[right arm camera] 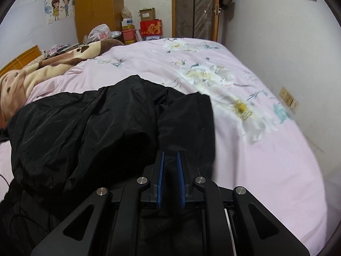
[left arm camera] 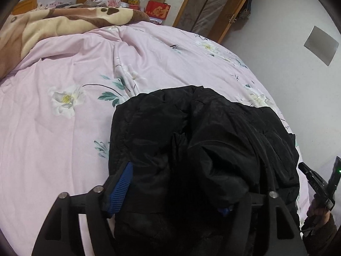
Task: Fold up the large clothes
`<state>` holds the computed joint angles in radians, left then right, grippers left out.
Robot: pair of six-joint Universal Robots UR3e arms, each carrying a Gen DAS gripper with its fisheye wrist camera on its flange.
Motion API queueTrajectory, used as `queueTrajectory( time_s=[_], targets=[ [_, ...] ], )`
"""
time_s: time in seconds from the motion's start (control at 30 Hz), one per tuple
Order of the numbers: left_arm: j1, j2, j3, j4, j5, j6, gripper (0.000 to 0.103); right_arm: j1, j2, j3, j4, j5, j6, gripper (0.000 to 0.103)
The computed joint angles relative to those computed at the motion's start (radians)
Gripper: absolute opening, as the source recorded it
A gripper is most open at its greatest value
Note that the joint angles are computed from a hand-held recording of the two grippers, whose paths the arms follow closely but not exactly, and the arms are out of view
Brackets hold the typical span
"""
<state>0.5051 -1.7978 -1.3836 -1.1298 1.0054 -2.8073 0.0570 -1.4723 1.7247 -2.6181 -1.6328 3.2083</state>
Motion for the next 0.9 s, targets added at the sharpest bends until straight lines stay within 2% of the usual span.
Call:
queueTrajectory(
  time_s=[0.07,0.17,0.23,0.37,0.43,0.53,0.63,0.67,0.73,0.8,0.9],
  targets=[
    [-0.013,-0.024,0.059,-0.075,0.04,0.014,0.077,-0.001,-0.041,0.005,0.027,0.012,-0.003,0.013],
    [-0.037,-0.021,0.089,-0.11,0.107,0.033,0.077,0.011,-0.075,-0.012,0.06,0.016,-0.004,0.013],
    [-0.071,-0.009,0.104,-0.126,0.164,0.105,0.077,0.021,-0.093,-0.025,0.084,0.026,0.003,0.013],
    [-0.065,0.028,0.074,-0.114,0.141,0.159,0.077,0.065,-0.092,-0.057,0.107,0.034,0.016,0.013],
    [-0.071,0.027,0.082,-0.108,0.152,0.163,0.082,0.084,-0.084,-0.068,0.113,0.03,0.022,0.014],
    [-0.027,0.086,0.016,-0.069,0.011,0.205,0.082,0.111,-0.075,-0.079,0.119,0.029,0.045,0.016],
    [-0.1,0.07,0.012,-0.01,0.162,0.249,0.083,0.141,-0.062,-0.094,0.131,0.005,0.062,0.016],
    [-0.103,0.063,0.015,-0.027,0.169,0.253,0.083,0.146,-0.061,-0.094,0.133,0.006,0.066,0.016],
    [-0.079,0.069,-0.005,-0.044,0.141,0.246,0.084,0.151,-0.063,-0.093,0.141,0.015,0.075,0.016],
    [-0.07,0.092,-0.056,0.004,0.139,0.241,0.09,0.161,-0.059,-0.095,0.145,0.012,0.08,0.02],
    [-0.016,0.109,-0.076,-0.046,-0.004,0.291,0.09,0.176,-0.049,-0.103,0.154,0.006,0.083,0.03]
  ],
)
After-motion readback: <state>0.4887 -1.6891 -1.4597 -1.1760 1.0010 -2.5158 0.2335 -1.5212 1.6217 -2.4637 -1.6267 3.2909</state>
